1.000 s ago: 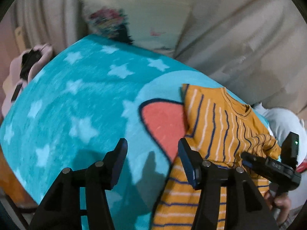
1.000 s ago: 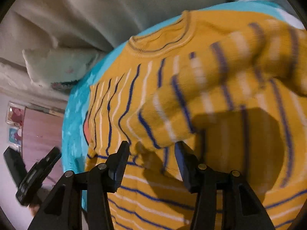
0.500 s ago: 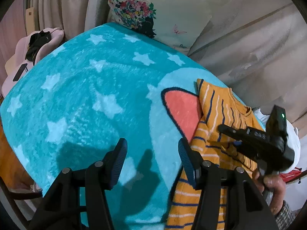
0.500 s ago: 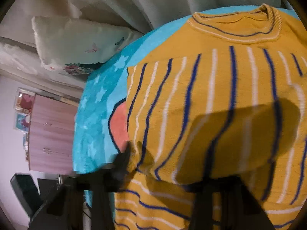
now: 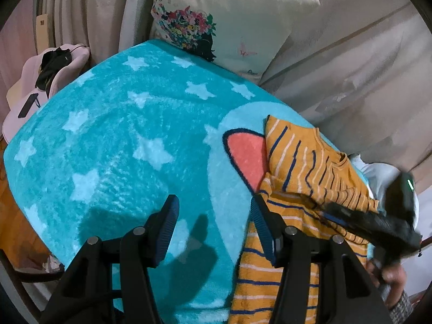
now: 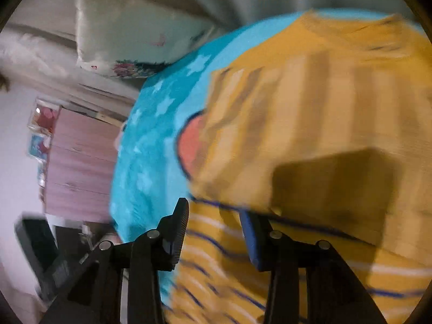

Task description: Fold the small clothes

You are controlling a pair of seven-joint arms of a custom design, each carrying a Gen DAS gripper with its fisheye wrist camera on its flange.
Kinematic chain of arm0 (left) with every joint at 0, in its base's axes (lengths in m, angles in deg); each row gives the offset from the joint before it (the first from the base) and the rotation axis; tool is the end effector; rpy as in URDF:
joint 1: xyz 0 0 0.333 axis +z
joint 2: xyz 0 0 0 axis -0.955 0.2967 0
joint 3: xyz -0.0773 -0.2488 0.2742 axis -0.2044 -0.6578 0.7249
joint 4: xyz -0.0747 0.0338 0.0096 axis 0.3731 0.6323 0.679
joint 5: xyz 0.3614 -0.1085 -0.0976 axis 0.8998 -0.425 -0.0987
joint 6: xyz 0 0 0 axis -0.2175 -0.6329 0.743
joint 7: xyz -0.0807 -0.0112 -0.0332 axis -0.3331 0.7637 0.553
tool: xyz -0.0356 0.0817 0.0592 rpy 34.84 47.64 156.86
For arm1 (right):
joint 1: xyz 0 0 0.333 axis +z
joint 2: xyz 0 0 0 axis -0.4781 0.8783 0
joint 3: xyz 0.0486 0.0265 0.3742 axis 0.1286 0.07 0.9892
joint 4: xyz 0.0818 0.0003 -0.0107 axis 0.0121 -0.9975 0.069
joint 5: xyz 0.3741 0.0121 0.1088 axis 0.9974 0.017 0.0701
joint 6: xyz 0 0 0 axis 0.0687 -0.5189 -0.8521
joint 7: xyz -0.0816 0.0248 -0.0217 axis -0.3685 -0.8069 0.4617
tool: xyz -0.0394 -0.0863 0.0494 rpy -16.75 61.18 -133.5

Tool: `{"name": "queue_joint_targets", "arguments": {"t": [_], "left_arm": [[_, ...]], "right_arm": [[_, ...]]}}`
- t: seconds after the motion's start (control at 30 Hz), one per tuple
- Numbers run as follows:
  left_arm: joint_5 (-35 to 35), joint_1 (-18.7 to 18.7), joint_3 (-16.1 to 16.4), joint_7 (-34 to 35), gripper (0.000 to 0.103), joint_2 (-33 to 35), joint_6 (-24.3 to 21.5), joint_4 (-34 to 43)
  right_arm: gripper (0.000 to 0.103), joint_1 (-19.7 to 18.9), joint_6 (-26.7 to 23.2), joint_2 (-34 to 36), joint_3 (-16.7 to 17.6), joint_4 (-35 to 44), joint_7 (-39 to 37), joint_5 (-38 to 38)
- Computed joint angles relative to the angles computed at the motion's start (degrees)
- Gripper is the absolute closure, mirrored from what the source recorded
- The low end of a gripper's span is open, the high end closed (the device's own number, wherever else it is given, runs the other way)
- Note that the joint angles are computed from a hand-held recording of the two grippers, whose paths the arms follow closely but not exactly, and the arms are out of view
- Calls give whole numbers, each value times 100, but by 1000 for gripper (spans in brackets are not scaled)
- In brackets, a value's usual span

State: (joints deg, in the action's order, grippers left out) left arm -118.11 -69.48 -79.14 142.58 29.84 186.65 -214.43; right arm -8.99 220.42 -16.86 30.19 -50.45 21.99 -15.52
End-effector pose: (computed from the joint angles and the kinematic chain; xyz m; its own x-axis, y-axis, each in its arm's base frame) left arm 0.5005 0.0383 0.5986 -0.0001 -0.9431 0.3325 -0.8582 -0.1705 -0.4842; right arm 0.4915 0.1766 0.5419 -0.0442 -0.7899 -0.6117 -0.9100 0.2845 -0.3016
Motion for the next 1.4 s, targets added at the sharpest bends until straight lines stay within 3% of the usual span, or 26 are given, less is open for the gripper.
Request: {"name": "queue_joint_targets", "arguments": {"t": [0.1, 0.2, 0.23, 0.33, 0.43, 0.5, 0.57, 0.63, 0.7, 0.8, 0.97, 1.23, 1.4], "left_arm": [[45, 1, -26, -65, 48, -58, 41, -61], [201, -26, -97, -198, 48, -104, 91, -144], [248, -45, -121, -247, 48, -114, 86, -163], [379, -127, -203, -384, 47, -152, 86, -233], [644, -149, -288, -674, 47, -207, 49, -328], [652, -185, -263, -801, 47, -311, -38, -441], [699, -194, -245, -917, 47, -452, -71, -608], [787, -185, -247, -1058, 47, -603, -79, -797], [816, -189, -211, -1184, 47, -771, -163, -1013], [771, -192, -131, -1351, 47, -1073, -276, -1365], [912, -199, -116, -1542, 43, -1702, -240, -1978], [751, -431, -39, -1640, 41, -2335, -312, -2630], [880, -439, -135, -1948, 39, -2523, -279, -2890]], "right_arm": [[61, -836, 366, -886, 171, -824, 1765, -1990], [61, -1962, 179, -1313, 400, -1142, 3436, -3750], [60, -2107, 179, -1340, 407, -1179, 3604, -3923], [61, -1769, 135, -1061, -167, -1145, 3275, -3790], [79, -2154, -501, -833, 185, -849, 3899, -5171], [73, -2152, -704, -1064, 300, -851, 4251, -5710], [60, -1699, -495, -1516, -59, -1169, 3803, -5198], [49, -996, -354, -2069, -635, -1626, 2999, -4090], [49, -476, -598, -2598, -1063, -2015, 2348, -3166], [49, -87, -1011, -3270, -1299, -2491, 1729, -2324], [49, -61, -1782, -3890, -1015, -2872, 1251, -1938], [49, 174, -2221, -3818, -860, -2887, 432, -1052], [49, -2, -2655, -3727, -67, -2587, 476, -1919]]}}
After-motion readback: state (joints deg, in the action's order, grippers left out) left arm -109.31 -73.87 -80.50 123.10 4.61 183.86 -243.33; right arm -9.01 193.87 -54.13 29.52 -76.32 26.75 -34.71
